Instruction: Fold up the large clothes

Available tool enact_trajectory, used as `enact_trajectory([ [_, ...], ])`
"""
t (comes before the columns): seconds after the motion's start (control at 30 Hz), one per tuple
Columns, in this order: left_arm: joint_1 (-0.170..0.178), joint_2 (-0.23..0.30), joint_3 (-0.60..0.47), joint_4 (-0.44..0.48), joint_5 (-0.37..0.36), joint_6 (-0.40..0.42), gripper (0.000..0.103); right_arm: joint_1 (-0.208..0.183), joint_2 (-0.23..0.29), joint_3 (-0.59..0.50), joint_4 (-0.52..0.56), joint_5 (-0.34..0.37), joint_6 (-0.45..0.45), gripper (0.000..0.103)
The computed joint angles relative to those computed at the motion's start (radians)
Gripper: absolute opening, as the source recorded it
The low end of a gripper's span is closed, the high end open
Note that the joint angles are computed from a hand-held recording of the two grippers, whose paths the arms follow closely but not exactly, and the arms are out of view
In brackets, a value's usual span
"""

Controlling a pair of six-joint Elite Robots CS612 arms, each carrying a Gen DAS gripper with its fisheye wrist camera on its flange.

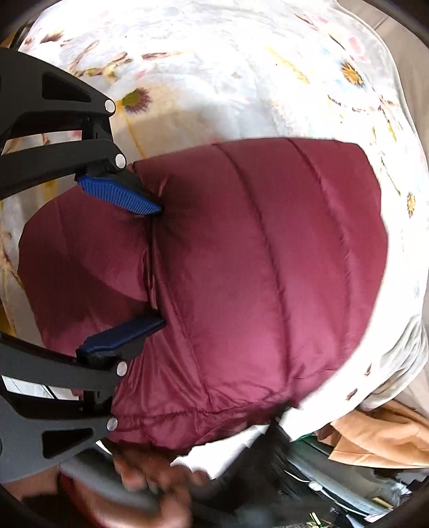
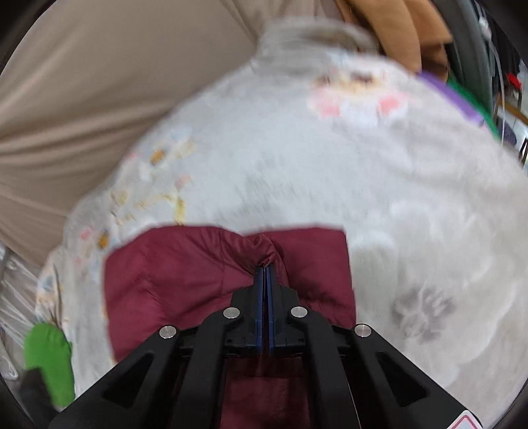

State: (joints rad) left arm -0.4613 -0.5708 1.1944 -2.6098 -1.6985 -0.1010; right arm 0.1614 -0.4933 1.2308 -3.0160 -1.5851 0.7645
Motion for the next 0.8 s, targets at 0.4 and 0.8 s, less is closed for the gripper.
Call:
enact_trajectory([
  [0.4, -0.021, 0.039, -0.047, 0.043, 0.067, 0.052, 0.067, 0.002, -0.027, 0.031, 0.026, -0.047, -0.046, 0.002],
  [0.8, 0.025, -0.048, 0.081, 0.017, -0.048, 0.057, 0.062, 0.096, -0.130, 0.211, 0.108, -0.064, -0.158, 0.002],
])
